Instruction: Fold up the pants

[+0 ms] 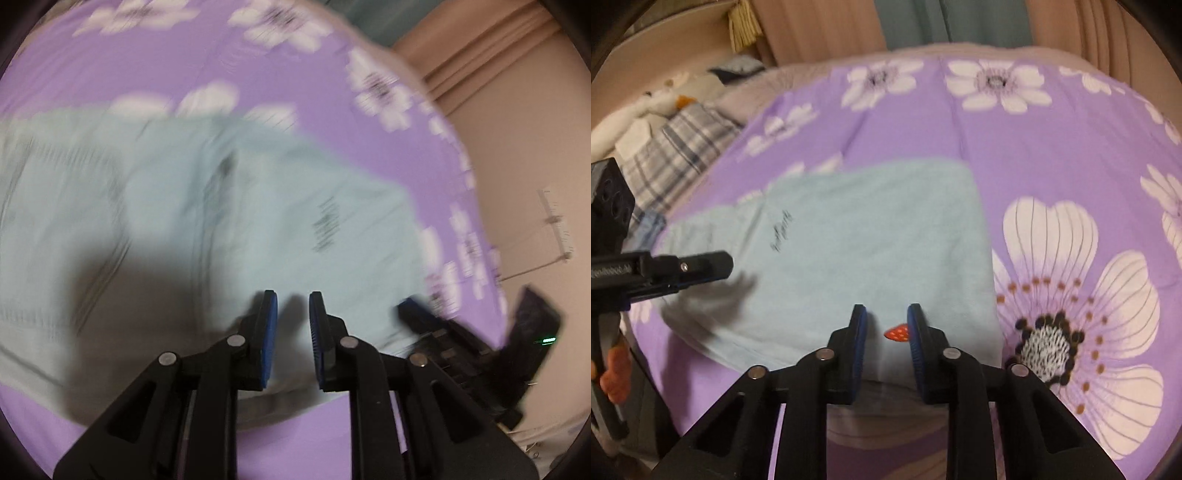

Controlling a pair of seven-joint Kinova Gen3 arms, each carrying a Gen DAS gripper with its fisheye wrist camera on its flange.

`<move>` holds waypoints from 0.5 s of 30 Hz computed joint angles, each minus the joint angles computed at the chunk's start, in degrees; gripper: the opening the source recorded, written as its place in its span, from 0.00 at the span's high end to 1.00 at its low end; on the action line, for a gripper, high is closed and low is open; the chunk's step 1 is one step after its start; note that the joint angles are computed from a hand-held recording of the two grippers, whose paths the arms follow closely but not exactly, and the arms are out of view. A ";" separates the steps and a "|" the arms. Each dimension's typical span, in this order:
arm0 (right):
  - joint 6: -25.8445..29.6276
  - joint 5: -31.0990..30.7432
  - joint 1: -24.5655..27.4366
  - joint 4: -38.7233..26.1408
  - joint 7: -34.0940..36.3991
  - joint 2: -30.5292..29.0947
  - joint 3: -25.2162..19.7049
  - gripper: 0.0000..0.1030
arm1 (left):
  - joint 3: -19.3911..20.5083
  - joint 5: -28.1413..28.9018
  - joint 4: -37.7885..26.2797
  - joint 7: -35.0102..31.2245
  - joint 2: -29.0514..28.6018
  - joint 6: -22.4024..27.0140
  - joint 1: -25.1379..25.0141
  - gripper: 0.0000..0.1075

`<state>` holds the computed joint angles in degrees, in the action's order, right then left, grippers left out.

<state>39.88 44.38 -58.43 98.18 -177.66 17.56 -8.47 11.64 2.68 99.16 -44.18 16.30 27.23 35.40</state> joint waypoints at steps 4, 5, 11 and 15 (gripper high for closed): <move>4.64 0.09 -5.19 -4.07 4.51 0.78 2.66 0.76 | 3.07 5.71 6.90 -4.96 -3.30 -5.73 -4.05 0.90; 3.71 0.47 -5.00 -4.52 5.66 0.89 2.45 0.76 | 3.54 6.87 7.84 -5.90 -4.10 -6.33 -4.68 0.90; -2.43 -2.81 8.27 -14.10 19.38 7.76 -11.32 0.85 | 1.40 3.96 6.98 -3.43 -4.79 -4.74 -1.97 0.90; 0.25 -5.73 13.08 -24.29 28.70 15.43 -17.25 0.93 | 2.40 4.90 7.87 -4.83 -5.00 -5.77 -3.29 0.90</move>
